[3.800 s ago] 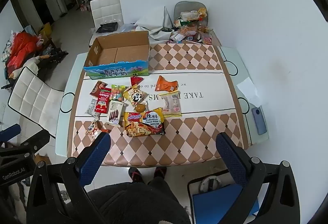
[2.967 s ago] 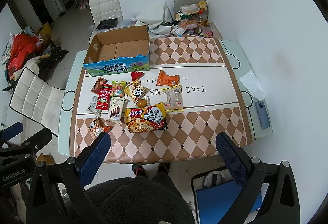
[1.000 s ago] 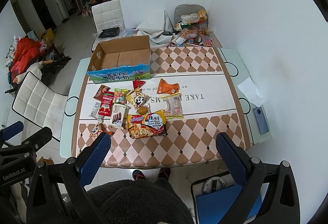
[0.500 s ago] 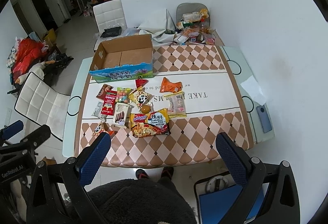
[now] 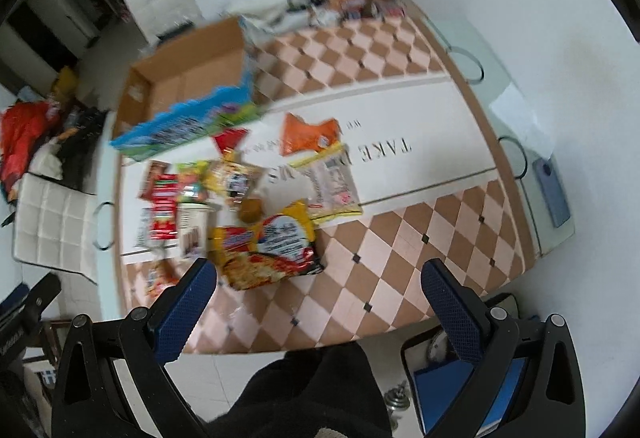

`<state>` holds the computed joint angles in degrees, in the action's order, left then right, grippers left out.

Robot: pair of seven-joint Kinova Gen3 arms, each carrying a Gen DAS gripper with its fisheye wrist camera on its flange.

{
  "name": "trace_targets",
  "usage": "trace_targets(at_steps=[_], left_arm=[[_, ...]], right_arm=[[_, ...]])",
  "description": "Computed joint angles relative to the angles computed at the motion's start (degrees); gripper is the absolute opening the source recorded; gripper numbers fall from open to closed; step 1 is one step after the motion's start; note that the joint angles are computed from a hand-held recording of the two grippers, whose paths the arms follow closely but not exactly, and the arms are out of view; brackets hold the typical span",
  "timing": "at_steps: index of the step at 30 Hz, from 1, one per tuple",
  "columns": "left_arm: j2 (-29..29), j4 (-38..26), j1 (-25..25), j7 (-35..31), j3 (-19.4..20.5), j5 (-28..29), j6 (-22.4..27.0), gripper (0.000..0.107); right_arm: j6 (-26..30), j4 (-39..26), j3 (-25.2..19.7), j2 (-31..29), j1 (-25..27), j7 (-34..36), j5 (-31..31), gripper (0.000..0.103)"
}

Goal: Organize snacks
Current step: 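Grasp the Franzzi cookie pack with the left tool while the right tool grasps the Sedaap noodle pack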

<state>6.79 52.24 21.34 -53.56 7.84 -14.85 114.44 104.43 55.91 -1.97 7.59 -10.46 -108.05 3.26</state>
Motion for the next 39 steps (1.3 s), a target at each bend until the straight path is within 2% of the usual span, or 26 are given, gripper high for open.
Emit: trace_targets(at_steps=[3, 5, 12, 14, 16, 19, 23, 27, 29, 31, 33, 39], left_arm=[[1.35, 5.94, -1.51, -0.19, -0.82, 2.36, -3.87, 0.103], [2.80, 8.64, -2.62, -0.38, -1.40, 3.64, -5.60, 0.103], [5.15, 14.93, -4.43, -0.63, -2.33, 5.36, -10.49, 0.103], [5.77, 15.61, -4.33, -0.98, -2.32, 4.97, -11.10, 0.103], [5.97, 16.53, -4.11, -1.52, -2.33, 4.30, -11.81, 0.103], [5.76, 17.73, -4.25, -2.30, -2.49, 3.91, -12.50, 0.103], [4.81, 19.61, -5.22, -3.58, -2.85, 3.89, -13.63, 0.103], [3.47, 21.39, -6.77, -4.99, -3.21, 4.33, -14.69, 0.103], [2.74, 22.01, -7.74, -5.59, -3.39, 5.03, -15.23, 0.103], [2.18, 22.45, -8.65, -6.57, -3.41, 5.90, -15.82, 0.103], [1.75, 22.91, -9.38, -7.75, -3.32, 6.98, -16.58, 0.103], [2.49, 23.98, -11.08, -11.29, -3.08, 11.87, -18.54, 0.103]], right_arm=[[-2.73, 4.66, 3.39, 3.53, 1.15, 1.58, -4.11, 0.103], [-4.06, 7.91, 3.62, 5.74, 3.93, 0.98, -8.36, 0.103], [-14.14, 26.25, -5.15, 11.05, 18.82, -13.38, -24.67, 0.103], [-18.62, 31.56, -4.35, 11.03, 19.15, -16.75, -29.30, 0.103], [-22.32, 35.01, -1.87, 11.78, 16.72, -18.43, -32.58, 0.103], [-27.02, 37.19, -3.48, 12.89, 16.36, -22.45, -34.45, 0.103], [-28.21, 34.16, -4.10, 15.81, 12.66, -28.91, -31.61, 0.103], [-25.79, 30.51, -5.83, 18.76, 9.84, -31.55, -27.72, 0.102], [-23.94, 28.33, -5.29, 19.66, 7.69, -28.61, -25.98, 0.100], [-19.79, 24.02, -6.58, 21.55, 5.70, -23.95, -21.42, 0.099], [-15.21, 19.71, -6.35, 23.09, 1.63, -19.29, -16.76, 0.097], [-4.52, 11.50, 0.23, 25.56, -14.30, -5.31, -2.78, 0.096]])
